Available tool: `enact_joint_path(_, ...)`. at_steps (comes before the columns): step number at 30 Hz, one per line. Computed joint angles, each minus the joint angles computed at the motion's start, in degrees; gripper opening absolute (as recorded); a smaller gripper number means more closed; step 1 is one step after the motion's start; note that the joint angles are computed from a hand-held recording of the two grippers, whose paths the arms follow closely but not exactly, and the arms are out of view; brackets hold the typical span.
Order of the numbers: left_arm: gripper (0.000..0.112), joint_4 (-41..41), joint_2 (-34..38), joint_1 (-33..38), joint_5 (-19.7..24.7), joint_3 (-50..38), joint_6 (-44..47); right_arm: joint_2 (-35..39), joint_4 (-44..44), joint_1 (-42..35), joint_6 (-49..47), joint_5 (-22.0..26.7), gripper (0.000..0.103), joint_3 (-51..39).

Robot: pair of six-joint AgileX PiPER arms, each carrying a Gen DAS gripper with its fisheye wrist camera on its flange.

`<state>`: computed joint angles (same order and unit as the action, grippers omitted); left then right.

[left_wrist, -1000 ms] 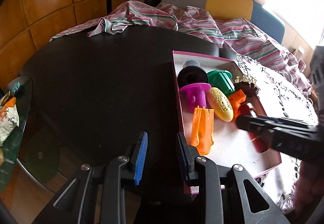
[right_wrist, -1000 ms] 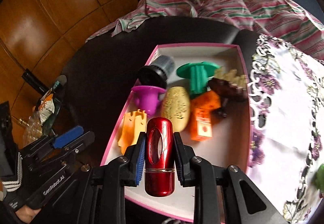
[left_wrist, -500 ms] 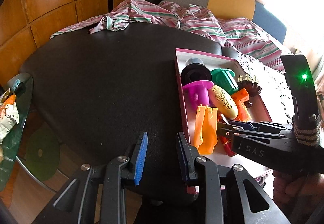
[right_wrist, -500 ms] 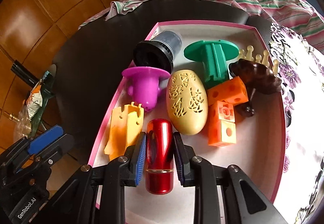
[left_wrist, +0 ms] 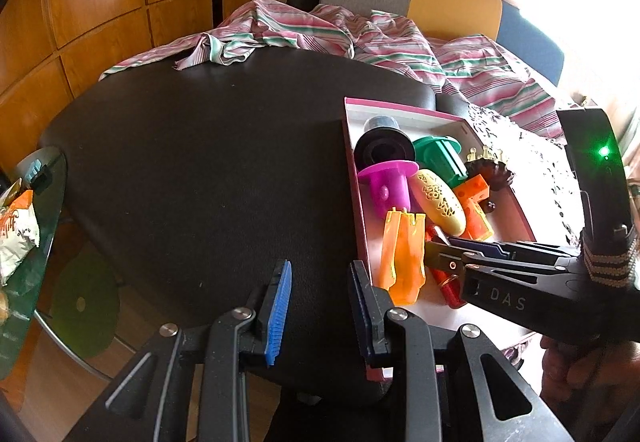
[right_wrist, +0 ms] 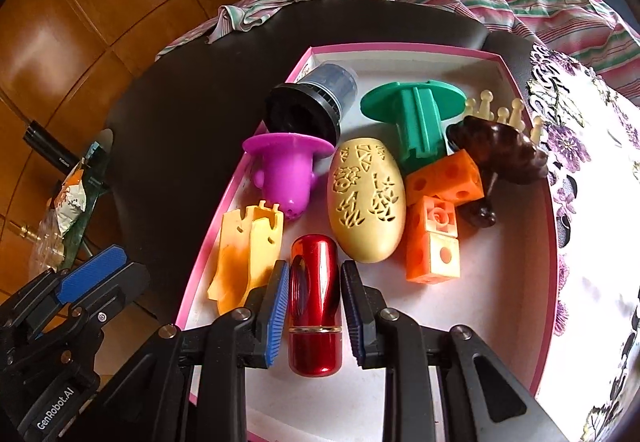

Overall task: Organize rigid objects
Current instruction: 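Carry the red cylinder into the tray and release it with the right gripper, then grasp the green-and-white plug with the left gripper while the right gripper approaches the red K puzzle piece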

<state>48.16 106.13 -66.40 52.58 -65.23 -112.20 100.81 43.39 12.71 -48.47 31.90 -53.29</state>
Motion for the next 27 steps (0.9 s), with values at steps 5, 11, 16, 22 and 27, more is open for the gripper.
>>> enact_joint_path(5,0.030,0.28,-0.20,-0.29,0.53,0.05,-0.05,-1.51,-0.32,0.17,-0.39,-1.06,0.026,1.28)
enact_joint_path(11,0.030,0.35,-0.07,-0.66,1.21,-0.51,0.30,-4.10,-0.26,-0.01,-1.17,-2.75,0.027,3.14)
enact_joint_path(16,0.030,0.41,0.04,-1.06,2.04,-1.14,0.89,-7.40,0.42,-0.89,-2.68,-3.86,0.027,5.29)
enact_joint_path(22,0.030,0.41,0.58,-1.65,3.01,-2.45,2.36,-11.16,1.29,-3.09,-4.73,-3.60,0.027,6.94)
enact_joint_path(27,0.030,0.87,1.66,-2.53,4.43,-4.73,4.46,-13.93,2.01,-7.11,-7.03,-2.70,0.027,7.56)
